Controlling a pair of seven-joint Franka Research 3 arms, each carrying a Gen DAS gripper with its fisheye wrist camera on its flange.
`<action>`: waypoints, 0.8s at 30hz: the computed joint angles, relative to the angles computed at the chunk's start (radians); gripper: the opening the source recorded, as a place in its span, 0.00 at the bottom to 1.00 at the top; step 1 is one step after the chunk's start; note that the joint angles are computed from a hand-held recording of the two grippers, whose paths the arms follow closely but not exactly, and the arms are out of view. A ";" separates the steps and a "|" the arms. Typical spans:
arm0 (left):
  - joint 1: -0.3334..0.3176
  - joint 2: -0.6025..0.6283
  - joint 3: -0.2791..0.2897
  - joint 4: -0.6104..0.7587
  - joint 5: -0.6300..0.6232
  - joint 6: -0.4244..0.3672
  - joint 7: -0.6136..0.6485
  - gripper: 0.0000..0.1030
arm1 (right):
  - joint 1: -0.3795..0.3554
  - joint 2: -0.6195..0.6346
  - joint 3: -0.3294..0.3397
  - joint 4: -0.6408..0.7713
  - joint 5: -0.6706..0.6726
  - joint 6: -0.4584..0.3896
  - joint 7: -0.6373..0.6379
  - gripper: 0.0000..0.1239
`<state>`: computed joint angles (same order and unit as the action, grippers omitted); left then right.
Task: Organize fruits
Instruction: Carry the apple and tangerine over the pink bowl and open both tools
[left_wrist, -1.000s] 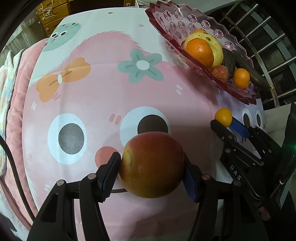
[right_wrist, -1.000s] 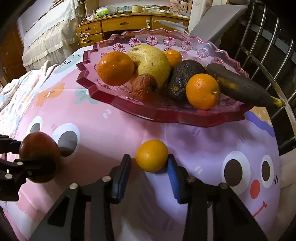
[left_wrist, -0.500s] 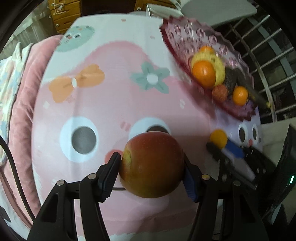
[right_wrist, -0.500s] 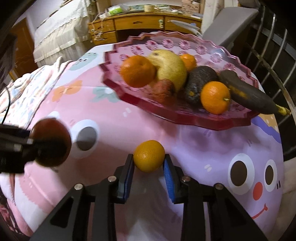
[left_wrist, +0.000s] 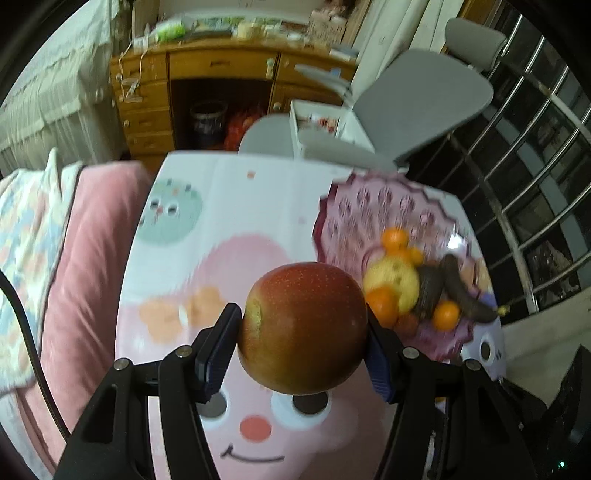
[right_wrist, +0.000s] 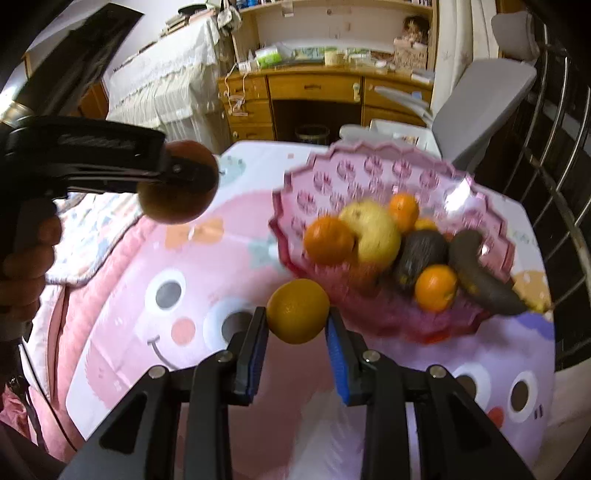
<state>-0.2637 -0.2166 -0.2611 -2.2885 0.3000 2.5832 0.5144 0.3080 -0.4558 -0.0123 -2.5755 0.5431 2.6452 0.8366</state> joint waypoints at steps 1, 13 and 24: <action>0.007 0.006 -0.001 0.007 0.017 0.016 -0.009 0.59 | 0.001 0.005 0.003 0.008 0.003 0.009 0.005 0.25; 0.027 0.166 -0.004 0.101 0.162 0.168 -0.103 0.60 | -0.079 0.069 0.023 0.033 -0.093 0.076 0.130 0.25; -0.007 0.277 0.016 0.171 0.064 0.149 0.022 0.61 | -0.107 0.123 0.037 0.039 -0.174 0.111 0.254 0.26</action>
<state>-0.2708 0.0607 -0.2453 -2.1178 0.3644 2.7324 0.5360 0.2008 -0.3328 0.0247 -2.5365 0.3694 2.7559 1.0907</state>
